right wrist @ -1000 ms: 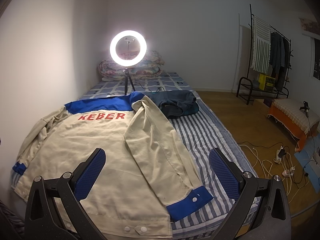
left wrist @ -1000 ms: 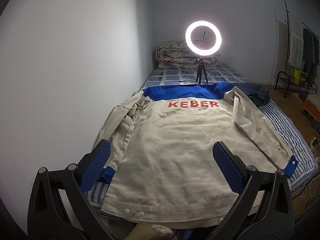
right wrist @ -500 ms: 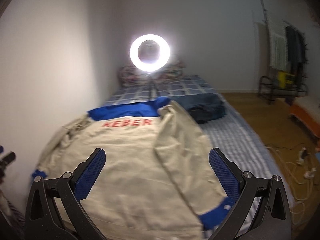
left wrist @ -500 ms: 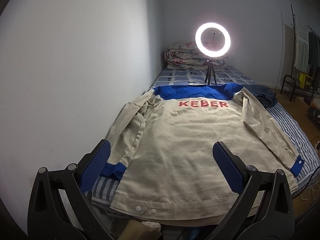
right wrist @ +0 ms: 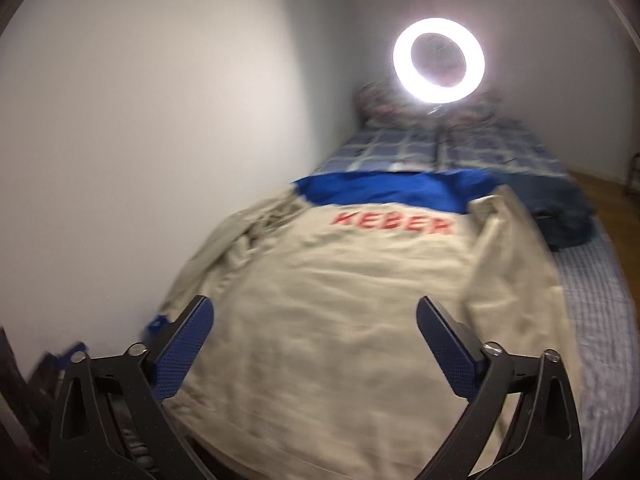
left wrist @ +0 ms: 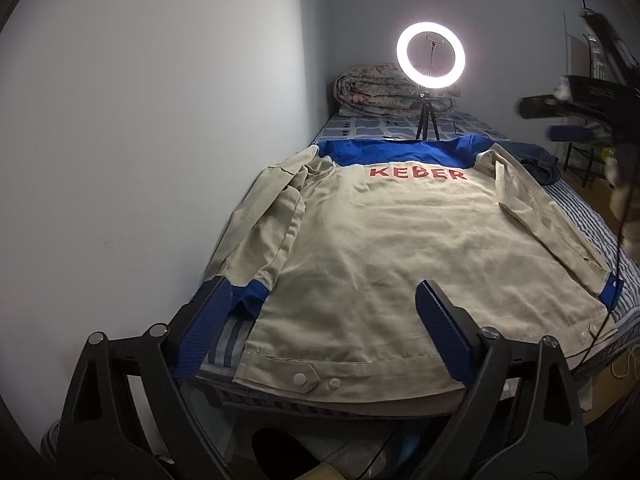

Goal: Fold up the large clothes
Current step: 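Reach the right tool to the jacket sleeve by the wall and grasp it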

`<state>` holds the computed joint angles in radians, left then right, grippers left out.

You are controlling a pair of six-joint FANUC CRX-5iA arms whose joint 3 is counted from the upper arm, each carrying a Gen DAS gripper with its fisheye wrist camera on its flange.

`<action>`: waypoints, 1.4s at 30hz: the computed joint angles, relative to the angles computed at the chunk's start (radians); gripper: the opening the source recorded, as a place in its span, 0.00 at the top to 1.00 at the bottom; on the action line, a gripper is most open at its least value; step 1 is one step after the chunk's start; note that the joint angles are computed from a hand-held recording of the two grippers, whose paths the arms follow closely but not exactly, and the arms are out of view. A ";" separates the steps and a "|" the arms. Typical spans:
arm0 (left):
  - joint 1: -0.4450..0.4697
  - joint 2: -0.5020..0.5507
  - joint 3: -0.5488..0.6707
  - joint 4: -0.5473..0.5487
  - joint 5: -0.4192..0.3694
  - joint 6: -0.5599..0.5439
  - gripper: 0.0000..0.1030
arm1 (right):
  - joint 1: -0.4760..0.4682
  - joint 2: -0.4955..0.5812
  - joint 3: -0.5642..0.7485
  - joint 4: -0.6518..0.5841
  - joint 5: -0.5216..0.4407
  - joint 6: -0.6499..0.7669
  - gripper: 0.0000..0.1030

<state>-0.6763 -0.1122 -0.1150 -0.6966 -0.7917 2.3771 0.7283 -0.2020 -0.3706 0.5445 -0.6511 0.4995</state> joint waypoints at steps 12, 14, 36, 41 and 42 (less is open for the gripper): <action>0.150 -0.045 -0.084 0.183 0.148 -0.091 0.22 | -0.155 0.397 0.544 -0.809 -0.083 0.606 0.54; 0.150 -0.047 -0.086 0.175 0.150 -0.081 0.22 | -0.170 0.466 0.617 -0.868 -0.100 0.629 0.54; 0.286 0.005 -0.152 0.396 0.198 -0.269 0.21 | -0.247 1.143 1.383 -1.040 -0.283 0.494 0.54; 0.300 0.008 -0.158 0.423 0.204 -0.286 0.21 | -0.243 1.248 1.533 -1.025 -0.325 0.445 0.54; 0.304 0.006 -0.161 0.429 0.207 -0.289 0.21 | -0.239 1.280 1.584 -1.011 -0.346 0.433 0.54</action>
